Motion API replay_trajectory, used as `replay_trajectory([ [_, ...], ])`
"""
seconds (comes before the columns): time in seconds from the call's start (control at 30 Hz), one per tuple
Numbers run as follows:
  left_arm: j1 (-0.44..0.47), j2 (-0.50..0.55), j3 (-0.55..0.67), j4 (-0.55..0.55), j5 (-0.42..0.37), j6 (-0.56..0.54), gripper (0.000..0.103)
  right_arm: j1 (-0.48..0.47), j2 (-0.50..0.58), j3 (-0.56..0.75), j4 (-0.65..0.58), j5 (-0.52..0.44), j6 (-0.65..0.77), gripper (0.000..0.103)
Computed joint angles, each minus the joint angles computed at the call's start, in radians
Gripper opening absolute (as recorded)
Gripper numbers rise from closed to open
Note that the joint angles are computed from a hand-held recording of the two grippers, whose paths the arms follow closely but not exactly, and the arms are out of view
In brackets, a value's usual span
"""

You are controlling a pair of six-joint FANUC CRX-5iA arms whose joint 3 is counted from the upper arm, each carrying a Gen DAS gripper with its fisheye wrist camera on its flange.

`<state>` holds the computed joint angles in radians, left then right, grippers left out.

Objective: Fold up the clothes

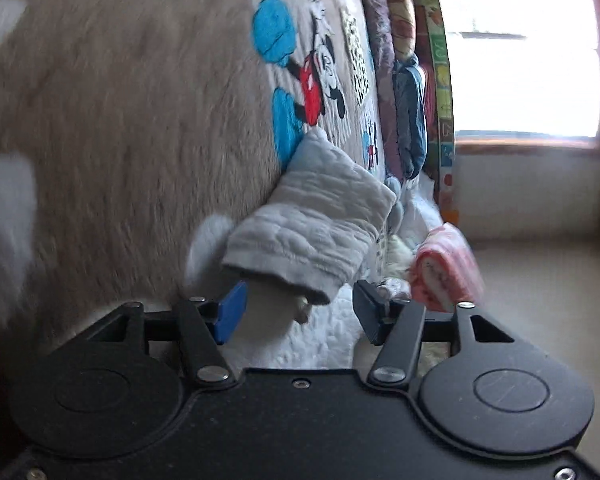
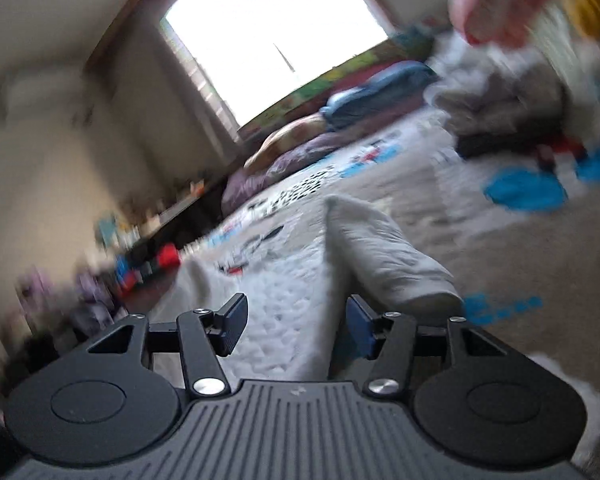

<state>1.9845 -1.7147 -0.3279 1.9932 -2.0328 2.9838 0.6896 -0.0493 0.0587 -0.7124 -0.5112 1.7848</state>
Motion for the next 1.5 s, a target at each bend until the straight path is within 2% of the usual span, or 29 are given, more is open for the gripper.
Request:
replay_trajectory([
  [0.1,0.008,-0.031,-0.024,0.013,0.026,0.080,0.059,0.130,-0.026,-0.069,0.271,0.090,-0.029,0.056],
  [0.2,0.028,-0.071,-0.055,0.051,0.062,0.178,0.059,0.179,-0.025,-0.080,0.345,0.076,0.000,0.056],
  [0.33,0.046,-0.086,-0.056,0.055,0.096,0.176,0.058,0.210,-0.009,-0.078,0.398,0.044,-0.031,0.057],
  [0.37,0.044,-0.078,-0.047,0.036,0.095,0.135,0.048,0.215,-0.004,-0.077,0.409,0.035,-0.047,0.057],
  [0.4,0.038,-0.063,-0.031,0.009,0.091,0.075,0.033,0.217,0.000,-0.077,0.420,0.031,-0.067,0.058],
  [0.43,0.032,-0.049,-0.016,-0.018,0.088,0.016,0.032,0.220,0.004,-0.078,0.430,0.027,-0.087,0.058],
  [0.5,0.013,0.004,0.044,-0.103,0.069,-0.178,0.014,0.222,0.010,-0.080,0.442,0.018,-0.117,0.064],
  [0.57,-0.006,0.061,0.122,-0.194,0.051,-0.392,0.009,0.220,0.017,-0.078,0.437,0.006,-0.131,0.067],
  [0.63,-0.022,0.108,0.187,-0.267,0.050,-0.569,0.007,0.220,0.028,-0.072,0.430,-0.005,-0.146,0.068],
  [0.8,-0.091,0.178,0.312,-0.466,0.093,-0.930,0.004,0.213,0.039,-0.062,0.402,-0.008,-0.137,0.074],
  [0.9,-0.123,0.189,0.337,-0.564,0.135,-1.104,0.003,0.219,0.042,-0.061,0.412,-0.013,-0.130,0.077],
  [1.0,-0.103,0.169,0.285,-0.568,0.167,-1.211,0.003,0.226,0.051,-0.061,0.438,-0.016,-0.152,0.078],
  [1.1,-0.059,0.153,0.200,-0.511,0.176,-1.275,0.002,0.238,0.055,-0.068,0.474,-0.009,-0.172,0.079],
  [1.23,-0.010,0.124,0.079,-0.467,0.156,-1.275,0.002,0.253,0.054,-0.082,0.516,0.004,-0.183,0.081],
  [1.37,0.085,0.067,-0.078,-0.374,0.101,-1.205,0.002,0.264,0.053,-0.088,0.556,0.011,-0.202,0.082],
  [1.5,0.160,0.023,-0.183,-0.290,0.048,-1.107,0.002,0.286,0.052,-0.093,0.614,0.017,-0.219,0.078],
])
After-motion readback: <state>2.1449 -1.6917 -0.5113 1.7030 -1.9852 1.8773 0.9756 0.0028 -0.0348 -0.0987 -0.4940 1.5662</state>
